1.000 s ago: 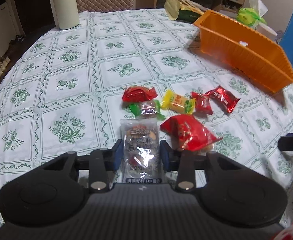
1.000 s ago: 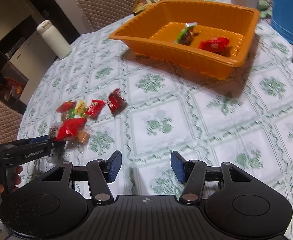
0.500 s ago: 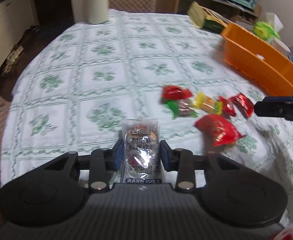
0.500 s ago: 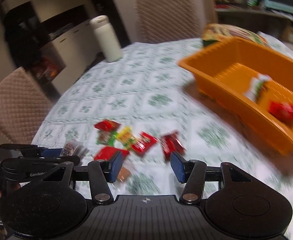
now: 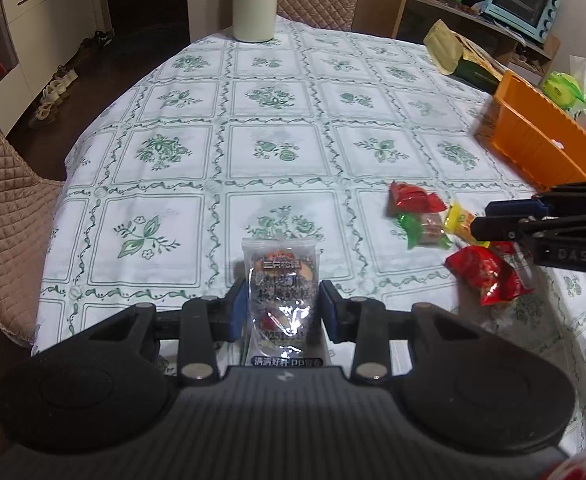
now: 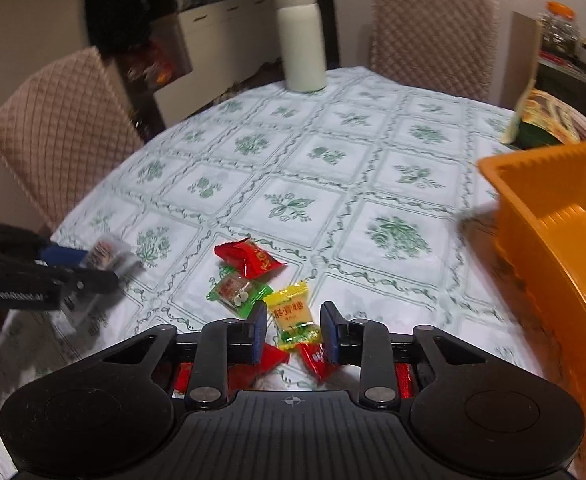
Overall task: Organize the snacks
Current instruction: 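Grasp the yellow candy with right tool while left tool holds the clear bag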
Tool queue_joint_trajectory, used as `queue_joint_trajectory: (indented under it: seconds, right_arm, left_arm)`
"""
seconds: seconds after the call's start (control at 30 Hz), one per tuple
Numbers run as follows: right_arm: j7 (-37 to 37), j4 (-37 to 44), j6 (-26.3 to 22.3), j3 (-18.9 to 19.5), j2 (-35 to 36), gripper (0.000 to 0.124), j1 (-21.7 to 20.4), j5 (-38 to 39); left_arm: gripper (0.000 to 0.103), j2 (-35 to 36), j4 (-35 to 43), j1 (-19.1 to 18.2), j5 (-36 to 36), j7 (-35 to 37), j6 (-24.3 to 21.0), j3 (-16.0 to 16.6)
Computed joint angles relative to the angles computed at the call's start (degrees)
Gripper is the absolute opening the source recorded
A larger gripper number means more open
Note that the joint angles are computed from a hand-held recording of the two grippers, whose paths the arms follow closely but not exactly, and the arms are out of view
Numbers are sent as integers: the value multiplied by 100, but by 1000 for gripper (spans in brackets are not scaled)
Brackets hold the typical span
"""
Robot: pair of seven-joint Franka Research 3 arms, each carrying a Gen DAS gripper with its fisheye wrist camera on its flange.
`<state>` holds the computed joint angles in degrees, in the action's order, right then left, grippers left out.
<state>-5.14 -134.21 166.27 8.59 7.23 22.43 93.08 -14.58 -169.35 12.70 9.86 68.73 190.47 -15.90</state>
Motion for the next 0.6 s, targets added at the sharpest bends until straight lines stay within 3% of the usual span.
queue_joint_trajectory:
  seconds: [0.23, 0.6]
  right_arm:
    - [239, 155, 134, 77, 276, 30, 2, -675]
    - [-44, 207, 538, 219, 335, 20, 64, -407]
  left_arm:
    - [34, 17, 4, -95, 36, -11, -21, 177]
    - [34, -50, 26, 189, 10, -34, -84, -101]
